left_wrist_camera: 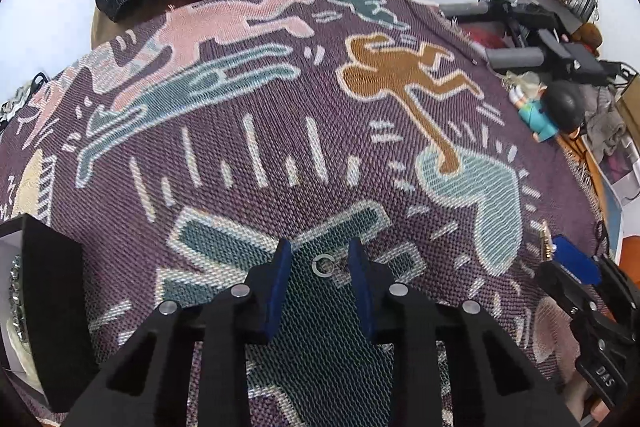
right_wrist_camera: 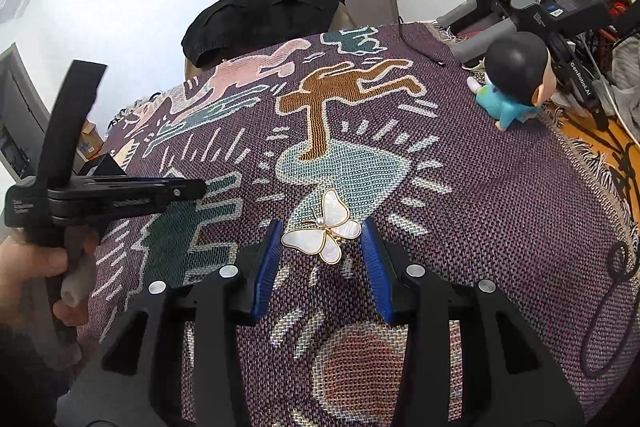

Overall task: Organize jewelry
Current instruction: 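Grasp the small silver ring with the left tool, then carry the silver ring into the black box and open the left tool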

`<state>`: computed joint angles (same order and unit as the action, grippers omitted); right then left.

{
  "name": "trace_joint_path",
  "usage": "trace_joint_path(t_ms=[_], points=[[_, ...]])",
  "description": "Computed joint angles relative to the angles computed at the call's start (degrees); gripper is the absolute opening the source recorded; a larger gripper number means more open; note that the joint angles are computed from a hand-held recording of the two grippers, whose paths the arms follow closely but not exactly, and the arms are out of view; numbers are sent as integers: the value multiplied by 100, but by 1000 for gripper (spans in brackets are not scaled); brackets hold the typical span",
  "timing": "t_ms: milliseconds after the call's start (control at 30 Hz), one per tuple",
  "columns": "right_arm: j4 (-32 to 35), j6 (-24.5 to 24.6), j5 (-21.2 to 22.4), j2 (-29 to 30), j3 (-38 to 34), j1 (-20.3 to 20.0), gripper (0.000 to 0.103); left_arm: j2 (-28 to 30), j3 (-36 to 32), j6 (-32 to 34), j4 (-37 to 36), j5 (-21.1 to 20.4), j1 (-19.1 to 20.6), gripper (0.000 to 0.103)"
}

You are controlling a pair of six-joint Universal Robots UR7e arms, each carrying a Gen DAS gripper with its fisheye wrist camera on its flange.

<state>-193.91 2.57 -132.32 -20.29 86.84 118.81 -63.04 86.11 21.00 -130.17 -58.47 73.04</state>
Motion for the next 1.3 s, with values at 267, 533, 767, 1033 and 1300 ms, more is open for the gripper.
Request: trace_joint_path(t_ms=[267, 533, 767, 1033, 1300], points=[[33, -6, -15, 58, -60, 22, 41, -10, 170, 296, -352, 377, -40, 10], [21, -64, -33, 105, -135, 109, 41, -316, 219, 360, -389, 121, -18, 10], [8, -61, 58, 177, -291, 218, 41, -733, 153, 446, -524, -26, 35, 10], [255, -151, 181, 373, -707, 373, 41, -1072, -11, 482, -534, -121, 180, 10], [649, -303, 321, 666, -1295, 540, 41, -1227, -310, 502, -458, -188, 417, 10]])
